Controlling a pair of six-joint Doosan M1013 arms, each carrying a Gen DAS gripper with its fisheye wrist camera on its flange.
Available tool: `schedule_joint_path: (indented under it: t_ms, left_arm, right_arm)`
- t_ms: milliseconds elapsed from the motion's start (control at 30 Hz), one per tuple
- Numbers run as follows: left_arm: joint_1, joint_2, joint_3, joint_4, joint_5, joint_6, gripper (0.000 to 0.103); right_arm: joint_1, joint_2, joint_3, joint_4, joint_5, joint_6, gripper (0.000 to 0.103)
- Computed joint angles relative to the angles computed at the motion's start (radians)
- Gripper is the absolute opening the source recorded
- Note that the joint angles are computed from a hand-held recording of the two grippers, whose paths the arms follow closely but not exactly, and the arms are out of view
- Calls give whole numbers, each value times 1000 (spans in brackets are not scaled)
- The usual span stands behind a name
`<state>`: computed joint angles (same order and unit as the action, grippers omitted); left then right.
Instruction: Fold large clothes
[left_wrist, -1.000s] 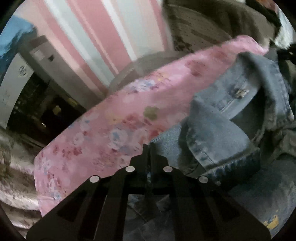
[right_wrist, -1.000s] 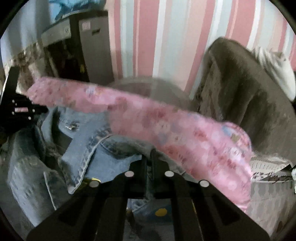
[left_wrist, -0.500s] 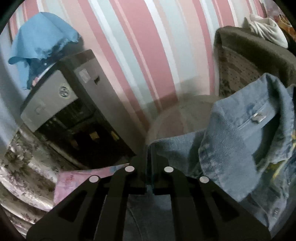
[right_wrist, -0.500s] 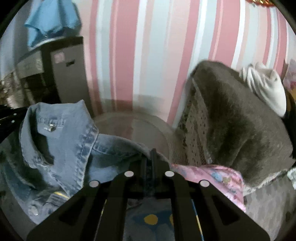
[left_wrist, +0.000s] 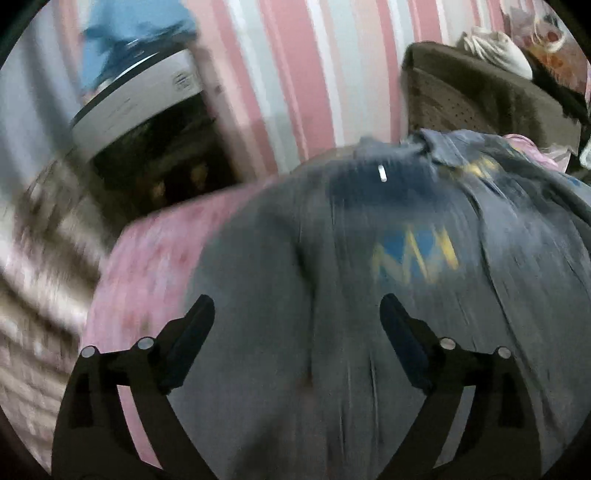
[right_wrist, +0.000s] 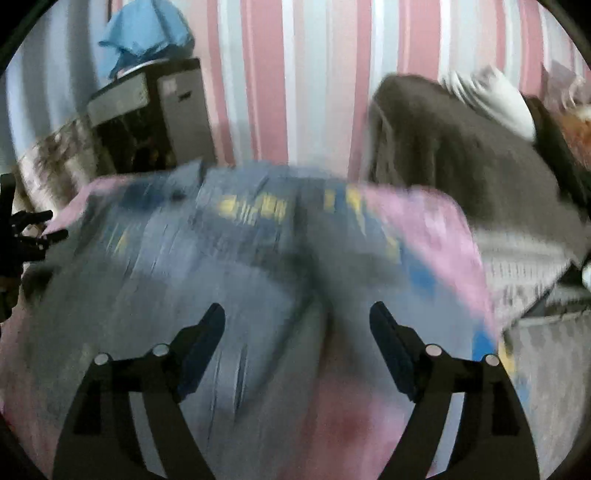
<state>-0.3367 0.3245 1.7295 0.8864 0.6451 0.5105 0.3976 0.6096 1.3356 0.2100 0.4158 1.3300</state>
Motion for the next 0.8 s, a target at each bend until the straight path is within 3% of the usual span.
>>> schedule_joint_path:
  t_ms: [67,100,267,300,333,400,433,467,500,567,600,667,800]
  left_arm:
    - [-34,-42,81,-3,-10,-64,95]
    - [-46,-55,108,-28,-22,-78,95]
    - [-88,-69,170,-110,-46,-81,97]
    - [-91,-64,173,-134,-48,-84,97]
    - [-86,-65,183,-154,-72,-85,97]
    - [-75,-53,180,-216,-116,-52,93]
    - [-74,-50,180,-197,-139,-68,87]
    - [-77,-50,179,-197,-155,-64,69]
    - [-76,-51,170,-226,-154,-32,38]
    - [-48,-62,169,-371,-228,91,12]
    - [-45,-74,166,-381,-230,108,11]
    - [-61,-111,169,-284,-219,61,10]
    - [-91,-208,186,-136,-212,-34,9]
  right_arm:
    - [0,-60,130,30,-58,26,81]
    - [-2,-84,183,124,-61,-33,81]
    - [-3,-120,300,446,-75,-270,79]
    - [-5,-116,303,510,-60,-324,71]
    - [-7,-105,297,567,-26,-377,41]
    - [5,-106,313,592,-66,-410,22]
    - [7,-106,313,628,-68,-452,12]
    - [8,-109,317,683,-77,-504,9]
    - [7,-116,322,776,-94,-591,8]
    - [3,-133,324,925,-98,-738,7]
    - [-1,-145,328,1004,-95,-811,7]
    - [-11,-176,339,1137,-67,-942,7]
    - [-38,-224,363,1261,-9,-1063,7]
